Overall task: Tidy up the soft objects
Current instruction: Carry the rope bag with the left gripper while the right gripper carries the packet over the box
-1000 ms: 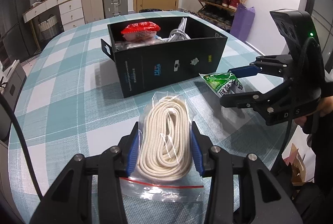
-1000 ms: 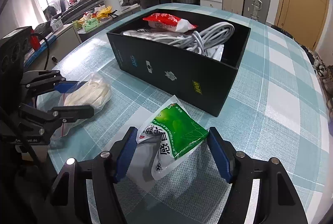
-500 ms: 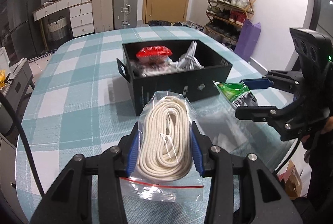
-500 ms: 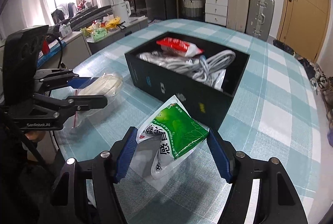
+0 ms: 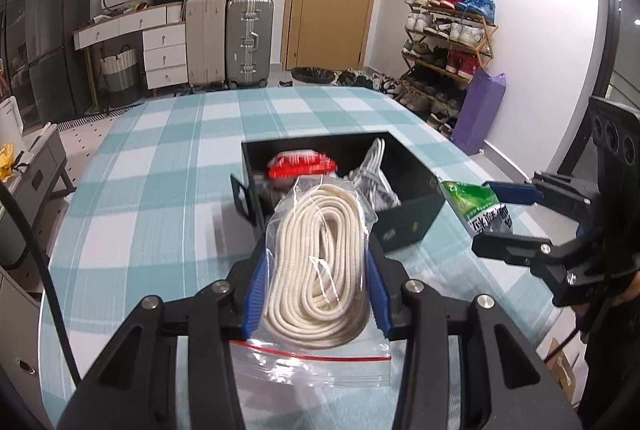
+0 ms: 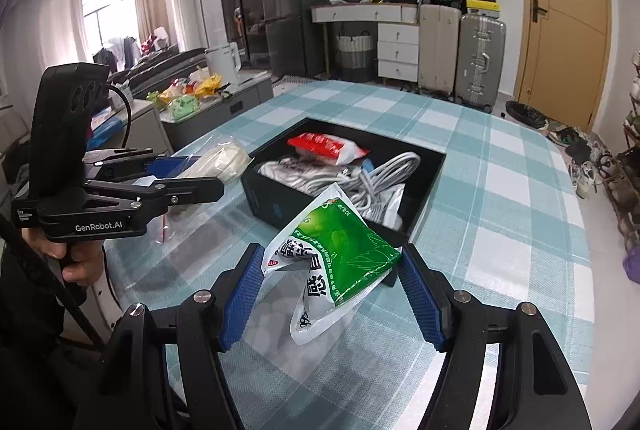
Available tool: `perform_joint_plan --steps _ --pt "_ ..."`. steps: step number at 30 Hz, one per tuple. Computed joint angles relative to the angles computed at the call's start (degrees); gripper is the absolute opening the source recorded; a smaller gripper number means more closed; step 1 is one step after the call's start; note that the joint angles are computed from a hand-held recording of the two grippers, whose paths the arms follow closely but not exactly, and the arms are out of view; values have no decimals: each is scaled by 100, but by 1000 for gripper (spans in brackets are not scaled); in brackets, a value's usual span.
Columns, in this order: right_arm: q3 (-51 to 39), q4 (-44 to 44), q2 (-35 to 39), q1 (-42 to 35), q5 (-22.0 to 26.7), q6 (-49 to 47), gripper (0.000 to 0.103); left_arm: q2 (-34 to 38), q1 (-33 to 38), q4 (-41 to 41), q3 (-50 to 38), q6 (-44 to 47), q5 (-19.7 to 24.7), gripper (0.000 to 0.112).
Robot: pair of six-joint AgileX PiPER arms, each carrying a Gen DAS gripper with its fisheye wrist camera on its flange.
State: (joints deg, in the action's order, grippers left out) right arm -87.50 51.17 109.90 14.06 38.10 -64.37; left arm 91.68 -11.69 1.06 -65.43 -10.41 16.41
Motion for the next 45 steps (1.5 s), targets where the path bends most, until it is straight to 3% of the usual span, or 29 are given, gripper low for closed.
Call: perform_joint_plan --steps 8,32,45 --pt "-262 274 162 24 -203 11 69 445 43 63 -701 15 105 42" --pt "-2863 -1450 1728 341 22 1786 69 1744 202 -345 -2383 472 508 43" --pt "-3608 -2312 2260 493 53 2332 69 2175 115 -113 -2774 366 576 43"
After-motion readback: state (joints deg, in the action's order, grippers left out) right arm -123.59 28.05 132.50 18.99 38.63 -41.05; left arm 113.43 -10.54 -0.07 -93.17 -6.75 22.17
